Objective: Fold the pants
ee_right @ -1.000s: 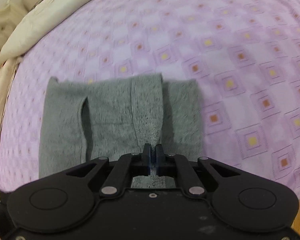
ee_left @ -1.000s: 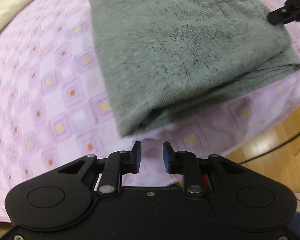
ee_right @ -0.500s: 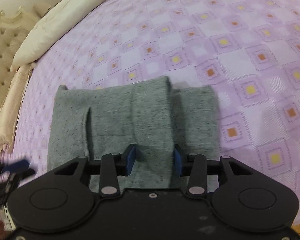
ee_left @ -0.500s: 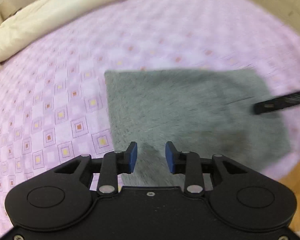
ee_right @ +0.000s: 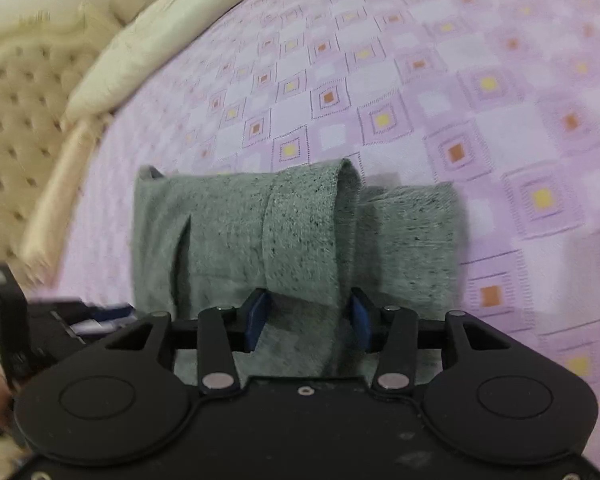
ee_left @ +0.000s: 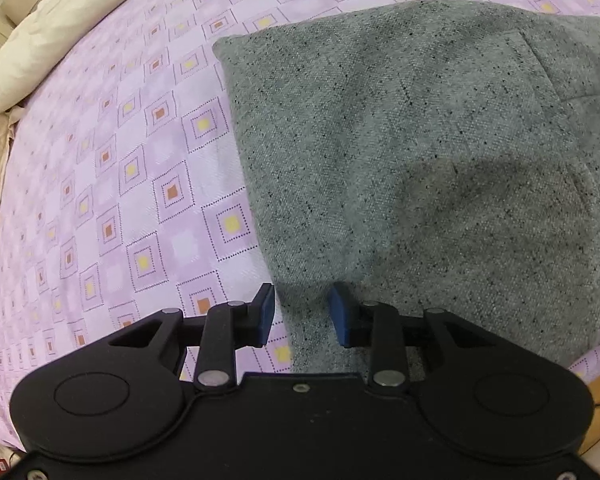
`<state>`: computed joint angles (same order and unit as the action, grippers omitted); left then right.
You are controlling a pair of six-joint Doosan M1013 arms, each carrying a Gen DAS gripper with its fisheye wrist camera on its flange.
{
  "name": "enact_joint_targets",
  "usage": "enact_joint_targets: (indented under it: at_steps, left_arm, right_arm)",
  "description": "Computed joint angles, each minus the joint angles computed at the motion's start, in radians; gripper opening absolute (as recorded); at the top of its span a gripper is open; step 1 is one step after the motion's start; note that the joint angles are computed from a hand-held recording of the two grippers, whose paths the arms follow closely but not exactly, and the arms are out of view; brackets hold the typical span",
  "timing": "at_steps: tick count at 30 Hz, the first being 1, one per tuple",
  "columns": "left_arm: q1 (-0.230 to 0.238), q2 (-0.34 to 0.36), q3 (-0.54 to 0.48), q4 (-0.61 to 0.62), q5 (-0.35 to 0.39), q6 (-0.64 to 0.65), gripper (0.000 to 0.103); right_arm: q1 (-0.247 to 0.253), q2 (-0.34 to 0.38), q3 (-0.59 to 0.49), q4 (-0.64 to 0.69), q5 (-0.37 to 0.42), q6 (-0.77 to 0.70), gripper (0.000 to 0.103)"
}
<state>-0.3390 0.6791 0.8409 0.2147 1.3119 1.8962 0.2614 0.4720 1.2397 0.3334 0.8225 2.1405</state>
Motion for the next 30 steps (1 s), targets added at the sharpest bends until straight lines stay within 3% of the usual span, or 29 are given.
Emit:
enact_joint_targets:
  at_steps: [1, 2, 5, 10, 15, 17, 18, 20, 21, 22, 24, 27, 30]
  left_arm:
    - [-0.002, -0.008, 0.012, 0.003, -0.010, -0.004, 0.041]
    - [-0.002, -0.015, 0.023, 0.001, -0.022, -0.008, 0.041]
    - [0.002, -0.020, 0.032, -0.009, -0.029, -0.024, 0.042]
    - [0.015, -0.025, 0.016, -0.043, -0.002, -0.031, 0.042]
    - [0.021, -0.074, 0.057, -0.088, -0.075, -0.008, 0.042]
    - [0.017, -0.070, 0.042, -0.091, -0.067, -0.018, 0.042]
    - [0.015, -0.066, 0.029, -0.095, -0.060, -0.019, 0.042]
    - [0.009, -0.052, -0.006, -0.111, -0.057, -0.006, 0.042]
    - [0.011, -0.050, -0.013, -0.130, -0.074, 0.003, 0.042]
    - [0.011, -0.046, -0.026, -0.154, -0.083, 0.014, 0.042]
    - [0.006, -0.015, -0.084, -0.184, -0.064, 0.032, 0.043]
    - [-0.009, 0.057, -0.193, -0.176, -0.015, 0.020, 0.043]
    - [-0.025, 0.157, -0.347, -0.133, 0.102, 0.021, 0.043]
  right_arm:
    - [-0.007, -0.004, 0.018, 0.074, -0.038, -0.030, 0.038]
    - [-0.006, 0.002, 0.007, 0.095, -0.030, -0.034, 0.016]
    - [0.041, 0.021, -0.090, -0.093, 0.062, -0.057, 0.012]
    - [0.097, -0.005, -0.150, -0.248, 0.076, -0.043, 0.011]
    - [0.111, -0.041, -0.125, -0.354, 0.118, 0.062, 0.011]
    - [0.093, -0.043, -0.095, -0.324, 0.137, 0.077, 0.019]
    - [0.081, -0.039, -0.077, -0.304, 0.162, 0.088, 0.028]
    - [0.076, -0.006, -0.107, -0.354, 0.303, 0.143, 0.032]
    - [0.078, -0.004, -0.111, -0.405, 0.334, 0.190, 0.032]
    - [0.082, -0.019, -0.098, -0.450, 0.312, 0.239, 0.032]
    - [0.098, -0.049, -0.072, -0.558, 0.232, 0.317, 0.032]
    - [0.103, -0.023, -0.120, -0.561, 0.209, 0.216, 0.032]
    - [0.101, 0.050, -0.215, -0.506, 0.308, 0.122, 0.031]
